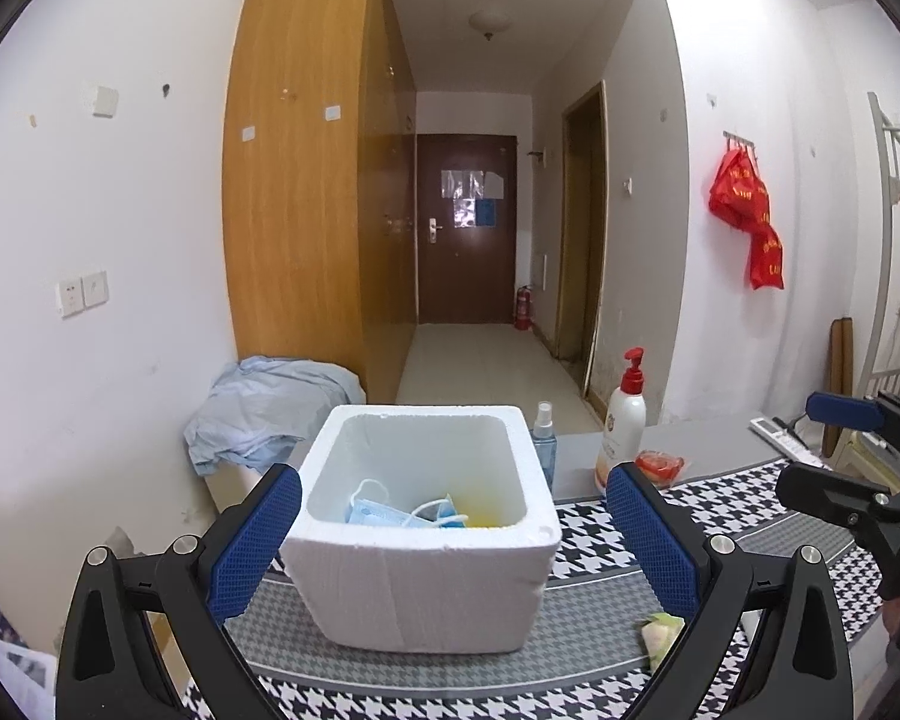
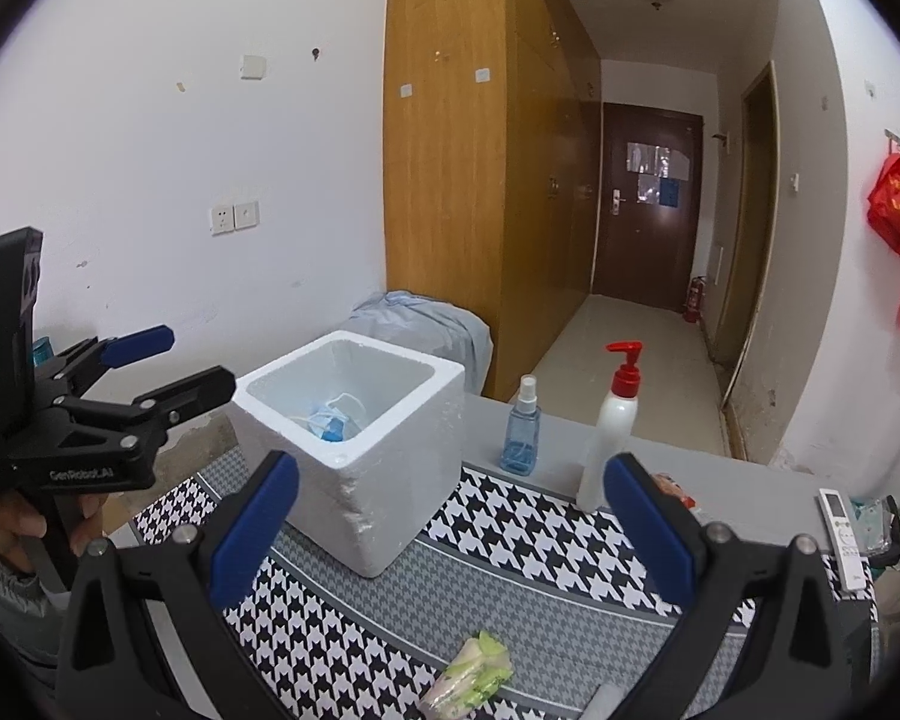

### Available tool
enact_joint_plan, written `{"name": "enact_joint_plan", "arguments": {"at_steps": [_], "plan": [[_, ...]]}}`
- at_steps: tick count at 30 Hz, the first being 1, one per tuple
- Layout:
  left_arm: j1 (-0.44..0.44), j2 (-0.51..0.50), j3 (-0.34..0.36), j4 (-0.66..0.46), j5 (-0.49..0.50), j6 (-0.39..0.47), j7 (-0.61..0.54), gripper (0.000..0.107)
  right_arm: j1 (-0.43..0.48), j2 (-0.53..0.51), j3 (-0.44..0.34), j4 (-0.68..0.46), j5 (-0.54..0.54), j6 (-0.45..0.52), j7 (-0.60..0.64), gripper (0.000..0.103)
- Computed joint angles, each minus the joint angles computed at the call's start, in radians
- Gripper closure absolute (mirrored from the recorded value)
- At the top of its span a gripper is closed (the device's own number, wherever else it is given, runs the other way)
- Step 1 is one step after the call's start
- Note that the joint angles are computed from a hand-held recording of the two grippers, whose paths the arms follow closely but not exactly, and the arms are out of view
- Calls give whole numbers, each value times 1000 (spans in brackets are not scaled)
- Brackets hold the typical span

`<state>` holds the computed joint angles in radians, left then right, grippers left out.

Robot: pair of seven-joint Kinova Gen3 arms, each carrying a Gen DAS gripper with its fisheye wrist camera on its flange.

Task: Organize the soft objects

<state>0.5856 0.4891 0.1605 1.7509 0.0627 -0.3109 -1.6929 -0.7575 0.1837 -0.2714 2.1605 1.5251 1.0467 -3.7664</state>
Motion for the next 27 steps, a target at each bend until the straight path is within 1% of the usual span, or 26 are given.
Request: {"name": "enact_joint_plan", "arguments": {"at_steps": [4, 11, 14, 16, 18, 19, 22, 26, 27], "plan": [[-15, -30, 25, 50, -15, -30, 16, 6, -36, -4, -18, 7, -34, 59, -16, 0], [-37, -65, 66, 118, -53, -72, 56, 6, -86, -21, -44, 39, -58, 117, -54, 0], [-7, -76, 45, 147, -35, -106, 41, 6, -105, -25, -54, 52, -63, 143, -73, 0], [1, -83, 43, 162, -29, -118, 34, 6, -118, -26, -62, 62, -65, 161, -94, 0], [1, -89, 47, 178, -28, -127, 34, 6, -128, -26, -67, 70, -65, 173, -110, 0], [-14, -91, 56, 193, -40, -140, 44, 6, -134, -26, -70, 76, -64, 181, -123, 0], [-3, -98, 49, 226, -27, -177, 38, 6, -152, -19, -78, 83, -70, 210, -145, 0], [-22, -99, 66, 256, -57, -201, 50, 6, -181, -7, -87, 92, -83, 246, -169, 0], [-15, -99, 61, 263, -50, -212, 45, 6, -187, -4, -90, 96, -87, 252, -177, 0]]}}
